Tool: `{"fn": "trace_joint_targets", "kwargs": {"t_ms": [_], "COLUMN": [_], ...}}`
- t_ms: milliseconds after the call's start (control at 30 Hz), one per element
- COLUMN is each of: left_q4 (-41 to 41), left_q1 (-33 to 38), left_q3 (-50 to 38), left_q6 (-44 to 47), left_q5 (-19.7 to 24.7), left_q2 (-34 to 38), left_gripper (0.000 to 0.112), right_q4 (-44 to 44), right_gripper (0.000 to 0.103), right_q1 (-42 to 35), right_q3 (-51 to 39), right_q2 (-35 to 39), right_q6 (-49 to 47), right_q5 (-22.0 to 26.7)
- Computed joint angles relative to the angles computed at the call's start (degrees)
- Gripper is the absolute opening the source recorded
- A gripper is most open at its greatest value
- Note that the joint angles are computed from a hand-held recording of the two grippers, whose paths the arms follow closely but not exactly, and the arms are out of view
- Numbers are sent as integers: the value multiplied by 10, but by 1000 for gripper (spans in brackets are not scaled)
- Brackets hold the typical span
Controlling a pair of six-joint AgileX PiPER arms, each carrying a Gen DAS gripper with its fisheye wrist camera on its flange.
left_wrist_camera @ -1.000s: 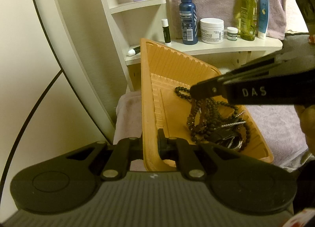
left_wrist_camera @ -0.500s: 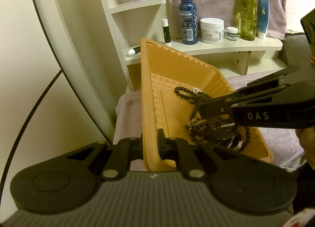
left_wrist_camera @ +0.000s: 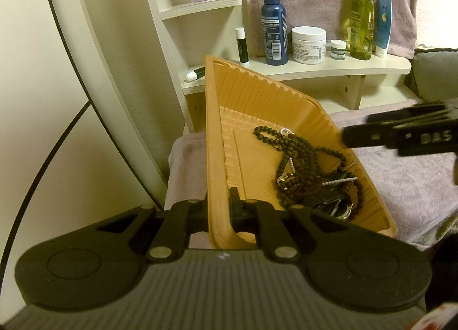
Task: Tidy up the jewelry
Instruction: 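Open the right tool to drop the bracelet into the tray, then move the right tool to the black watch on the towel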
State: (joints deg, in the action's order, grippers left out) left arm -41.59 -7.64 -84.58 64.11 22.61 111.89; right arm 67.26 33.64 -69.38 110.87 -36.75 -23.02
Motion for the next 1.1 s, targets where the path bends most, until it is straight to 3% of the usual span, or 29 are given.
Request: {"fn": "trace_joint_targets", "kwargs": {"t_ms": [267, 500, 767, 1100], "left_q4": [1, 4, 8, 18], "left_q1": [0, 1, 0, 1], "left_q3": [-1, -3, -5, -8], "left_q6": [0, -3, -7, -18], "left_q5": [0, 3, 3, 5], "left_q2": [1, 1, 1, 3], "left_gripper": [7, 7, 7, 7], "right_q4": [39, 83, 21, -114], "right_gripper": [62, 63, 63, 63], "right_q1": [8, 3, -39, -135], "right_q3": [145, 212, 235, 202], "right_q2": [-67, -86, -73, -23], "right_q6": [48, 40, 34, 65], "right_q5": [-99, -155, -148, -84]}}
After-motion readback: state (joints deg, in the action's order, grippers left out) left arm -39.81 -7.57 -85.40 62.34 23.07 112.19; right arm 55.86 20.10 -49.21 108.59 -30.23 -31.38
